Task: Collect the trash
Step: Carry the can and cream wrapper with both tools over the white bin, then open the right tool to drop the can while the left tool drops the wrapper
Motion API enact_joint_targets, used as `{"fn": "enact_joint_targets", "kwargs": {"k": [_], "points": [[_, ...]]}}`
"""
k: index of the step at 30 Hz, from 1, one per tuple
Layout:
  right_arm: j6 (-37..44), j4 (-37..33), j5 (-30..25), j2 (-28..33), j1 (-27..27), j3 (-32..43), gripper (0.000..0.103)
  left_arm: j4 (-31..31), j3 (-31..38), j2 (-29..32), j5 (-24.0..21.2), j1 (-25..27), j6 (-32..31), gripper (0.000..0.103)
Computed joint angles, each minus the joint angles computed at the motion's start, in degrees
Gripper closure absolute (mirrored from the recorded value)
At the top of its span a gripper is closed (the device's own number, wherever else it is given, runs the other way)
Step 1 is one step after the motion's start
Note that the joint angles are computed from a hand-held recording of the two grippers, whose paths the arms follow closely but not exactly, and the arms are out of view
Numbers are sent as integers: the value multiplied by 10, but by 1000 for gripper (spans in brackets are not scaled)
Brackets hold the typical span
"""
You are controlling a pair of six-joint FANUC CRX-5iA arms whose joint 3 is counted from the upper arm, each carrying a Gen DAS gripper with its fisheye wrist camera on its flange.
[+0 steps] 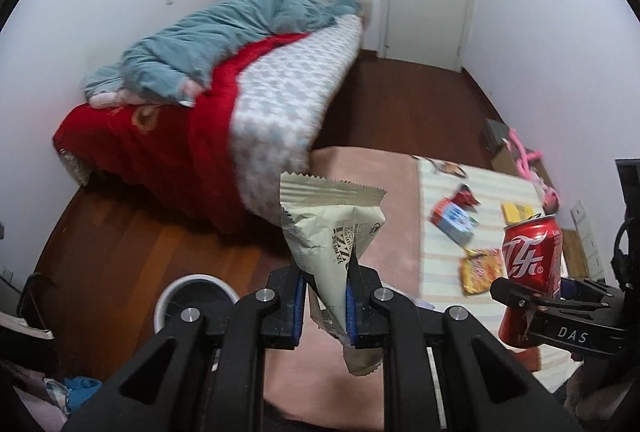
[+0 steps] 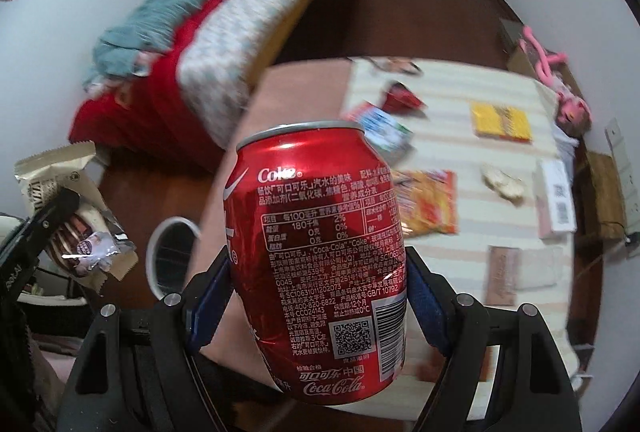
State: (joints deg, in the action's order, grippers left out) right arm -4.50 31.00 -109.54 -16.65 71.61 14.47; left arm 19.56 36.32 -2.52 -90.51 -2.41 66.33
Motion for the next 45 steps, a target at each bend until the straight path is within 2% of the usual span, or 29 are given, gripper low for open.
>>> {"fn": "enact_joint_targets", "kwargs": {"k": [4,8,11,16,22,23,25,26,27,29,30,31,32,35,39,41,43,45], "points": [[21,16,66,59,-28,47,21,8,11,13,0,65,-20,90],[51,-18,149,123,-75,97,21,9,24,46,-17,127,-17,90],[93,-84,206,184,-121,148,21,14,41,87,-40,166,-1,90],[180,-205,249,296,-182,248,21,13,72,184,-101,207,31,90],[268,-315,200,462,-228,412,21,14,92,282,-161,232,84,86],[274,-332,188,493,-235,443,21,9,92,291,-167,233,90,81],[284,-360,177,527,-247,475,21,1,82,300,-159,239,102,49],[282,-370,162,556,-253,506,21,-4,74,299,-152,240,107,21],[288,-385,154,575,-259,527,21,-4,62,296,-141,242,109,11],[291,-411,144,612,-272,565,20,-14,53,292,-132,243,117,11],[294,-417,146,620,-275,570,14,-22,47,289,-131,244,111,8],[298,-422,153,620,-277,561,3,-30,42,285,-128,248,103,6],[299,-426,148,634,-278,575,0,-43,33,276,-119,251,91,5],[309,-428,140,651,-281,590,0,-83,5,244,-91,253,60,5],[322,-409,127,637,-271,570,0,-114,-27,221,-64,245,34,4],[330,-392,102,646,-266,586,0,-89,-31,231,-68,248,33,4],[333,-386,116,626,-265,551,0,-55,-20,256,-88,256,50,4],[325,-374,98,626,-261,552,0,-31,-6,280,-107,260,74,4]]}}
